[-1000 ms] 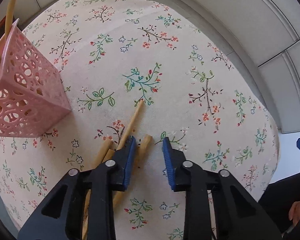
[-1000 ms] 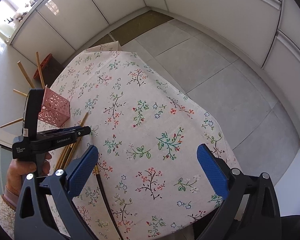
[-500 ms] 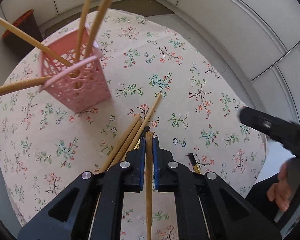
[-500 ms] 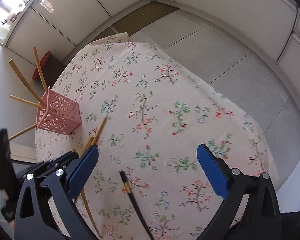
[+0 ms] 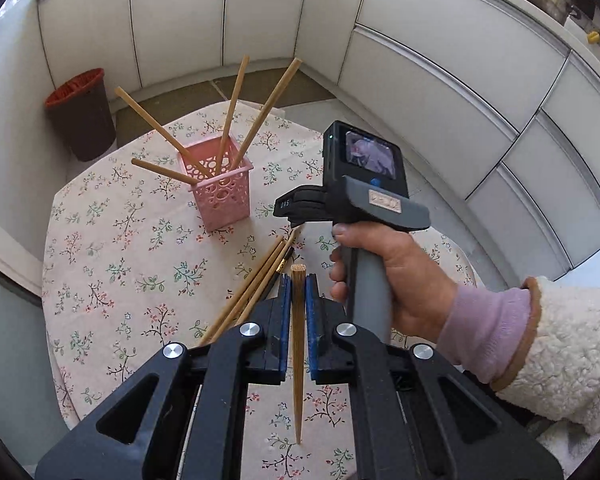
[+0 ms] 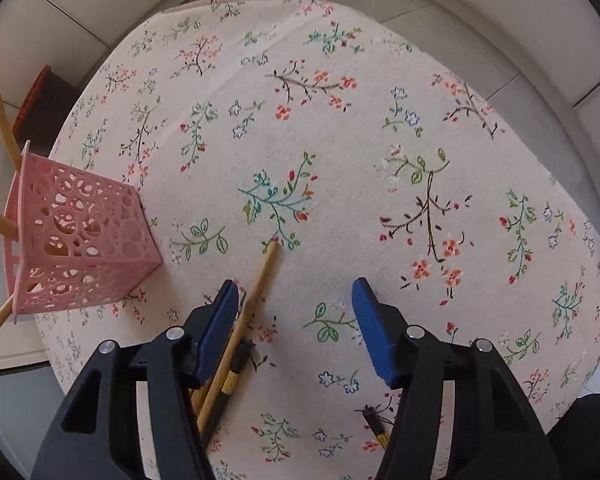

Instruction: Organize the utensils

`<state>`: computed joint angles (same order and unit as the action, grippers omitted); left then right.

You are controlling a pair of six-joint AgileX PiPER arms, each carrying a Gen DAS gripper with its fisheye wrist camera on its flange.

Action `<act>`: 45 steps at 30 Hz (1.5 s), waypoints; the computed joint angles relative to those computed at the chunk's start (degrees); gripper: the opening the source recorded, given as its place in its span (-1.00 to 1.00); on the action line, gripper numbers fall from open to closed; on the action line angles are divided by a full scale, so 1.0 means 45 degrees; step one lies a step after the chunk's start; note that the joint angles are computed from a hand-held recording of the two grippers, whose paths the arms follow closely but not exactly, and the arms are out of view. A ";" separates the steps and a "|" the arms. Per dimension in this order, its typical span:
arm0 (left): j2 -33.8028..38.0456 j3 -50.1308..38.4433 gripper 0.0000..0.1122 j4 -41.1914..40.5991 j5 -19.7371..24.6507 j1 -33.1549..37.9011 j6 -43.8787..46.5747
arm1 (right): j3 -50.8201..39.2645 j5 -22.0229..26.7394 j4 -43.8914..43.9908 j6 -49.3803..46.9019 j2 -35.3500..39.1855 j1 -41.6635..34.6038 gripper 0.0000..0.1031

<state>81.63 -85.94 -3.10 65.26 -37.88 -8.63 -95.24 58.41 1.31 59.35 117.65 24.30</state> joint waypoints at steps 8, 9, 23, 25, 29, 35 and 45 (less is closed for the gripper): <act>-0.0711 -0.0033 -0.89 0.0095 -0.0056 0.0108 -0.0250 | 0.3069 -0.2810 0.1833 -0.0980 -0.1952 -0.0762 -0.99; -0.0794 -0.0041 -0.89 0.0124 -0.0113 0.0079 -0.0302 | 0.3613 -0.3243 0.1759 -0.1084 -0.2521 -0.0770 -0.99; -0.1919 -0.0644 -0.89 0.1302 -0.0507 -0.0766 -0.1860 | 0.4943 -0.2438 0.3340 -0.3167 -0.5135 -0.1399 -0.50; -0.2026 -0.0549 -0.89 0.1361 -0.0569 -0.0799 -0.1872 | 0.4338 -0.2226 0.3415 -0.2716 -0.4085 -0.1300 -0.28; -0.2363 -0.0311 -0.88 0.1309 -0.0702 -0.0604 -0.1638 | 0.2436 -0.1286 0.2726 -0.1410 -0.2005 -0.0893 -0.28; -0.2959 -0.0036 -0.88 0.1445 -0.0792 -0.0284 -0.1421 | -0.0347 0.0644 0.2032 -0.0122 0.0196 -0.0491 -0.54; -0.3603 -0.0304 -0.89 0.2224 -0.0398 -0.0573 -0.2043 | 0.4138 -0.2788 0.4101 -0.2035 -0.2552 -0.1430 -0.90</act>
